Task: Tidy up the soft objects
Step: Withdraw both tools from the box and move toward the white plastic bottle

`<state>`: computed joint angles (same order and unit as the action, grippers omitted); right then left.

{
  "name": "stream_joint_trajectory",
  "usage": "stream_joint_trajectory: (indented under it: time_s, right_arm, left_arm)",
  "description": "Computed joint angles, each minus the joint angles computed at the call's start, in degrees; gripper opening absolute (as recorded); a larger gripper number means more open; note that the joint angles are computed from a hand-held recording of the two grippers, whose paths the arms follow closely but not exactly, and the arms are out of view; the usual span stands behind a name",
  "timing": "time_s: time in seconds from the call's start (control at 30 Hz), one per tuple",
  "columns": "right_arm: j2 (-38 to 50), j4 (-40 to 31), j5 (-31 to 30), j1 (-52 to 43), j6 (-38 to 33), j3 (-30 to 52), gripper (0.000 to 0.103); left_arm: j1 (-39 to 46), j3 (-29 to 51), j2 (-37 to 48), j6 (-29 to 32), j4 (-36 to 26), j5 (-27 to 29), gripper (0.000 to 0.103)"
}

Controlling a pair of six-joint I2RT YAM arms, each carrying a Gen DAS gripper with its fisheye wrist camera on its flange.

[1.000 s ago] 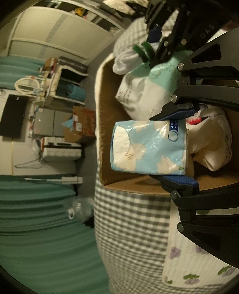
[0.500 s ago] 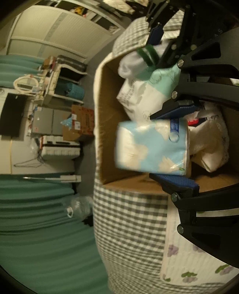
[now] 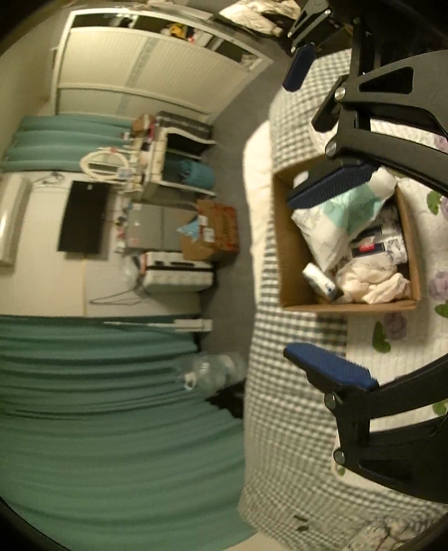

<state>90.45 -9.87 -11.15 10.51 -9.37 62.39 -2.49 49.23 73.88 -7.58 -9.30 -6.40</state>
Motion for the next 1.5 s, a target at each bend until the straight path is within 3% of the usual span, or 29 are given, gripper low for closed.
stream_joint_trajectory:
  time_s: [0.27,0.33,0.43,0.6,0.87,1.07,1.17,1.23,1.37,1.5]
  right_arm:
    - [-20.8,-6.2,-3.1,-2.1,1.5,-5.9,0.086]
    - [-25.4,-8.4,-3.5,-2.4,1.4,-6.5,0.096]
    - [-32.8,-12.4,-4.3,-3.1,1.2,-7.0,0.102]
    - [-43.3,-19.6,-6.0,-5.0,0.5,-5.7,0.103]
    - [-53.7,-29.1,-11.6,-10.8,-1.0,-2.1,0.103]
    - [-58.7,-35.9,-22.2,-21.8,-4.3,-0.5,0.103]
    - [-59.3,-38.5,-29.9,-29.4,-7.2,-0.2,0.103]
    - [-60.0,-40.3,-33.6,-33.2,-9.1,-0.2,0.103]
    - [-61.8,-40.9,-32.4,-32.5,-10.1,-2.3,0.103]
    - [-63.0,-39.5,-28.1,-28.8,-9.7,-6.1,0.103]
  left_arm:
    - [-1.0,-0.8,-18.8,-1.9,-11.0,-3.5,0.093]
    - [-2.1,-0.4,-23.1,-2.5,-13.9,-4.8,0.097]
    - [-4.0,0.4,-28.9,-3.1,-17.8,-7.5,0.102]
    - [-9.3,2.1,-36.9,-3.3,-24.1,-13.9,0.103]
    - [-27.1,4.7,-44.2,-8.1,-33.8,-31.2,0.103]
    - [-45.3,4.8,-44.8,-16.5,-41.0,-48.4,0.103]
    - [-49.2,3.6,-44.4,-20.0,-43.0,-51.7,0.103]
    - [-53.4,3.4,-43.4,-25.7,-47.7,-55.3,0.103]
    - [-55.1,1.2,-43.1,-30.9,-50.6,-54.5,0.103]
    - [-51.7,-2.9,-43.9,-29.3,-47.3,-49.7,0.103]
